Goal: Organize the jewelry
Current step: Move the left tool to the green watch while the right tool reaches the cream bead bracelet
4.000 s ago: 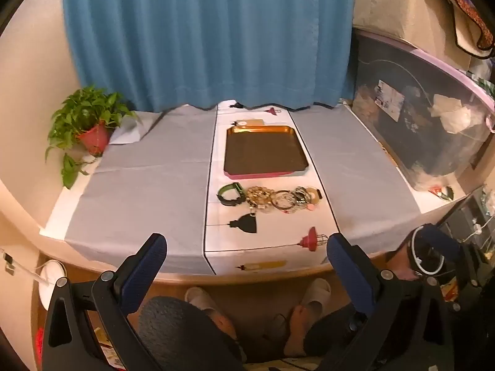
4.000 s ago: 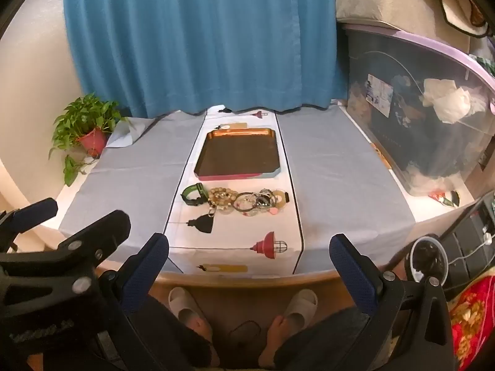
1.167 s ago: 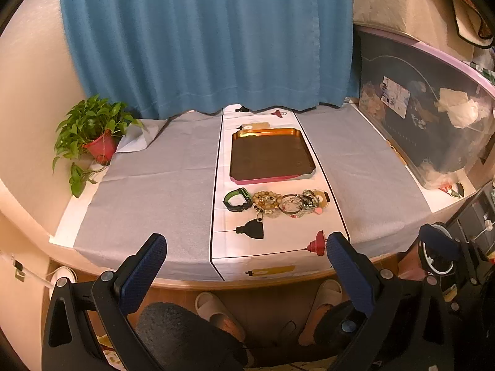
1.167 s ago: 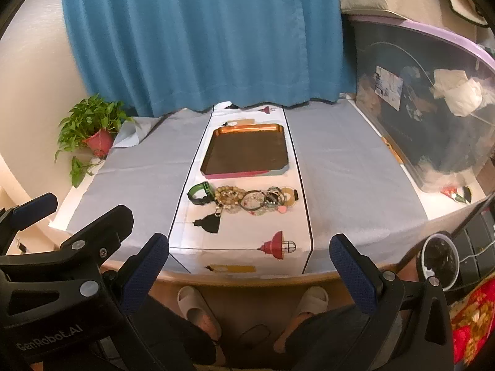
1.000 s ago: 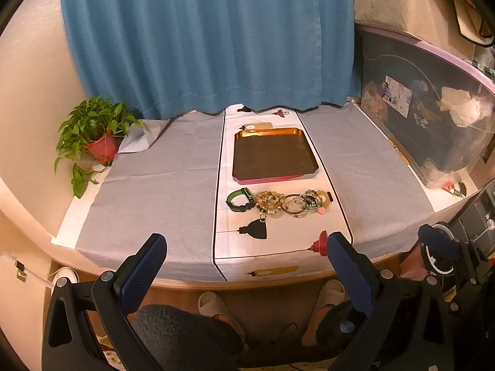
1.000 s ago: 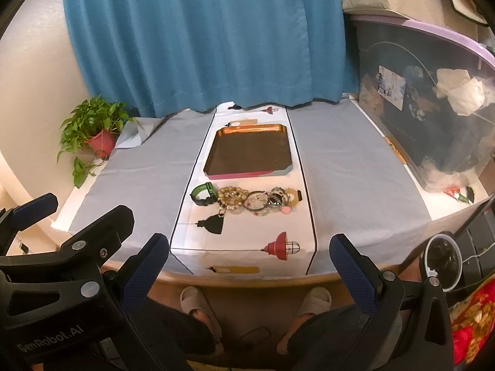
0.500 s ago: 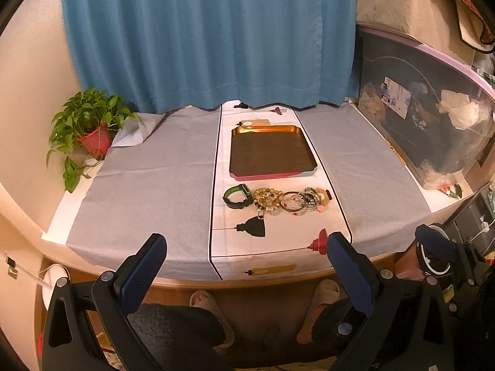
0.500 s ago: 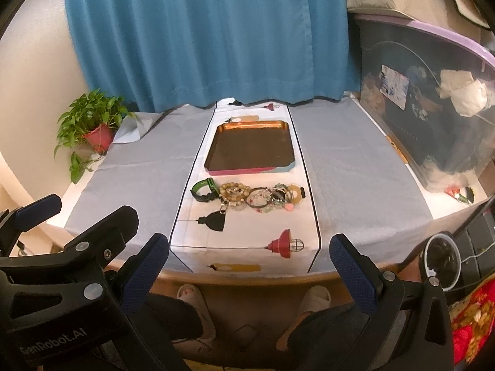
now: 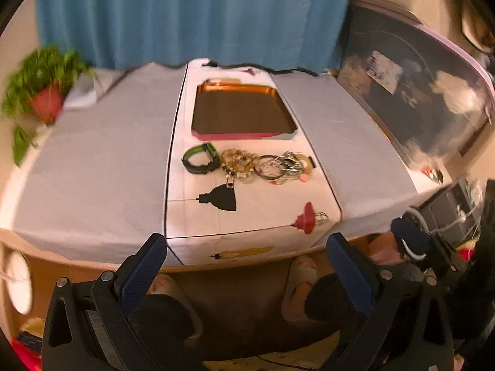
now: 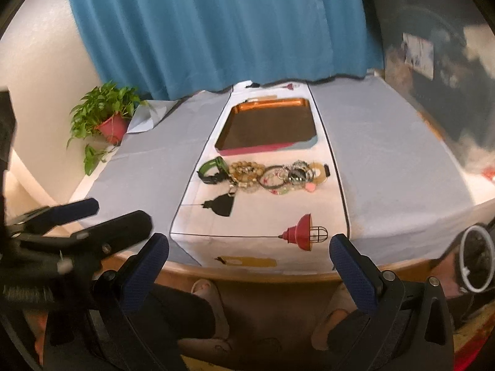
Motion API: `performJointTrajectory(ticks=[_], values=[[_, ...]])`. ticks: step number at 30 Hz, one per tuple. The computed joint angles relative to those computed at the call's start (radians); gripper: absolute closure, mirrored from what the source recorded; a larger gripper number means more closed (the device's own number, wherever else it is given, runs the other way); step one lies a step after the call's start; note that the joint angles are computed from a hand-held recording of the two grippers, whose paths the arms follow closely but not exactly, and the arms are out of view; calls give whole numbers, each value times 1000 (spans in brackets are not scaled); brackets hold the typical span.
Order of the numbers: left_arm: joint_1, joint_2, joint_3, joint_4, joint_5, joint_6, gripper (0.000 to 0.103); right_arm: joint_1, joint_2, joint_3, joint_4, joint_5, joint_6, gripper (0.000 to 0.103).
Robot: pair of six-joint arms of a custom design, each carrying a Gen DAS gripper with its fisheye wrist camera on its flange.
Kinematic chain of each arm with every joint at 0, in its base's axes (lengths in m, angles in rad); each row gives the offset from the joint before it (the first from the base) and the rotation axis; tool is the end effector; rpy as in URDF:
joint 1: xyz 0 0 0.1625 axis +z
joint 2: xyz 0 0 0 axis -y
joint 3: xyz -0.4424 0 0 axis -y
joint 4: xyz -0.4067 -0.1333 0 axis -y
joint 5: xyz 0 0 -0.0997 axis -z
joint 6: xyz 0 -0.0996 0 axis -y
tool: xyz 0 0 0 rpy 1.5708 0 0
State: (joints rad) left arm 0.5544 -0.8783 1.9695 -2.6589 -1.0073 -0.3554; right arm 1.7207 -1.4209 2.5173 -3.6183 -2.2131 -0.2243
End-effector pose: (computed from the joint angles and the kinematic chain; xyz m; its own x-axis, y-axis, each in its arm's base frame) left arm -0.3861 -0.4584 0.0577 -0.7118 0.4915 -0.5018 0.6427 0.7439 -0.1830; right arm 0.1288 -0.3595 0.2730 -0.8236 0.2258 0.5203 -0.2769 0.6405 -0.7163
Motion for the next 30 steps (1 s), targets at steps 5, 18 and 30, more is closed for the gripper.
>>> performJointTrajectory(ticks=[5, 18, 30], values=[[129, 51, 14, -261, -192, 118, 1, -135, 92, -10, -221, 100, -238, 0], [280, 263, -247, -248, -152, 352, 2, -321, 130, -171, -100, 290, -371, 0], [368, 406, -386, -332, -196, 313, 32, -359, 261, -315, 11, 420, -477, 33]])
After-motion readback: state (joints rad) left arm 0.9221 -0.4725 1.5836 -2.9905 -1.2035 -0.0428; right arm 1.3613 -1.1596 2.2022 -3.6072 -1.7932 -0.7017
